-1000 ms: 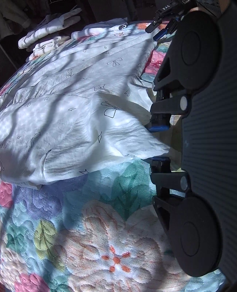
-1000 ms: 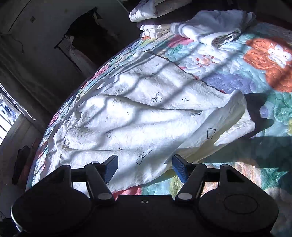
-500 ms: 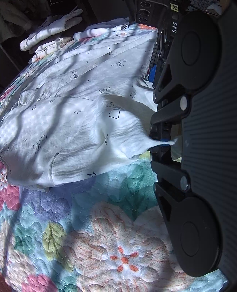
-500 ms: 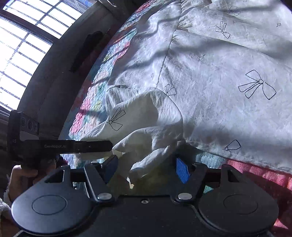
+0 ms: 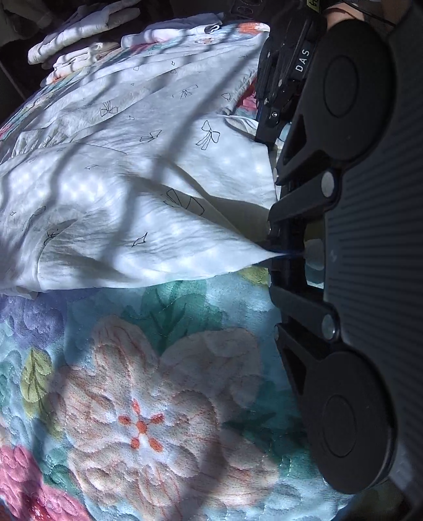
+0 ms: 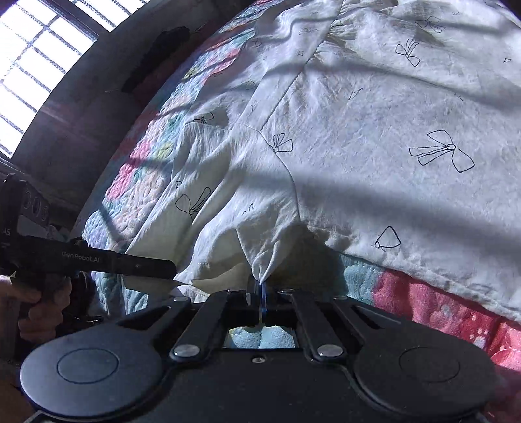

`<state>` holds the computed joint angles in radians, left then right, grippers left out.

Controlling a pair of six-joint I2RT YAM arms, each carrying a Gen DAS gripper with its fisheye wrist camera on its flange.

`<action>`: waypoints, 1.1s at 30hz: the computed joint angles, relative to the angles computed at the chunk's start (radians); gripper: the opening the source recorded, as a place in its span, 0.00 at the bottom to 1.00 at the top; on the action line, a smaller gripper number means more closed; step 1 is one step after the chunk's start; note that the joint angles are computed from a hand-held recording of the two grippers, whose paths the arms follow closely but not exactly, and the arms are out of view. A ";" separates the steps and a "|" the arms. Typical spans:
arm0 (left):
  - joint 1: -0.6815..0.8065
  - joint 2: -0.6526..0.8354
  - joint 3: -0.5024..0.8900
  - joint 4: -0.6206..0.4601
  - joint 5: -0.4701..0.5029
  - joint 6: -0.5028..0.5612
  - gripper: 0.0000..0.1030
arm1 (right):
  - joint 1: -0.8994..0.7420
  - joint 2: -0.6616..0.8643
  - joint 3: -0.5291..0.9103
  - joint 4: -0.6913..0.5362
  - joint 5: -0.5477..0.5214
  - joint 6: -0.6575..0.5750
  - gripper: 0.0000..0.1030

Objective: Fold clothes

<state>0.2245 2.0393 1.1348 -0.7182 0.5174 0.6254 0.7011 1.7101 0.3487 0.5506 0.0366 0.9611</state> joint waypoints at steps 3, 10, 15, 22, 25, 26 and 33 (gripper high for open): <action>0.014 -0.011 0.003 -0.004 0.007 -0.002 0.01 | -0.011 -0.034 -0.029 0.007 -0.021 -0.003 0.04; 0.050 -0.141 -0.086 0.095 -0.023 0.011 0.01 | 0.007 -0.036 -0.029 0.075 -0.094 -0.089 0.04; 0.067 -0.030 -0.018 0.022 -0.070 -0.040 0.01 | 0.005 0.018 0.041 -0.027 -0.119 -0.128 0.03; 0.052 -0.099 -0.018 0.023 -0.051 0.003 0.12 | 0.079 -0.231 -0.087 -0.115 0.129 -0.020 0.35; 0.052 -0.158 -0.024 0.036 -0.041 0.020 0.51 | 0.183 -0.499 -0.162 -0.328 0.357 0.141 0.47; 0.049 -0.185 -0.033 0.047 -0.050 0.029 0.54 | 0.217 -0.573 -0.160 -0.431 0.418 0.202 0.48; -0.013 -0.274 0.023 -0.034 -0.077 0.063 0.70 | 0.419 -0.722 0.063 -1.240 0.657 0.711 0.65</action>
<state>0.2113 1.7651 1.1581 -0.7527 0.4407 0.6882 1.1199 0.9882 0.4116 -0.6899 0.6936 1.6719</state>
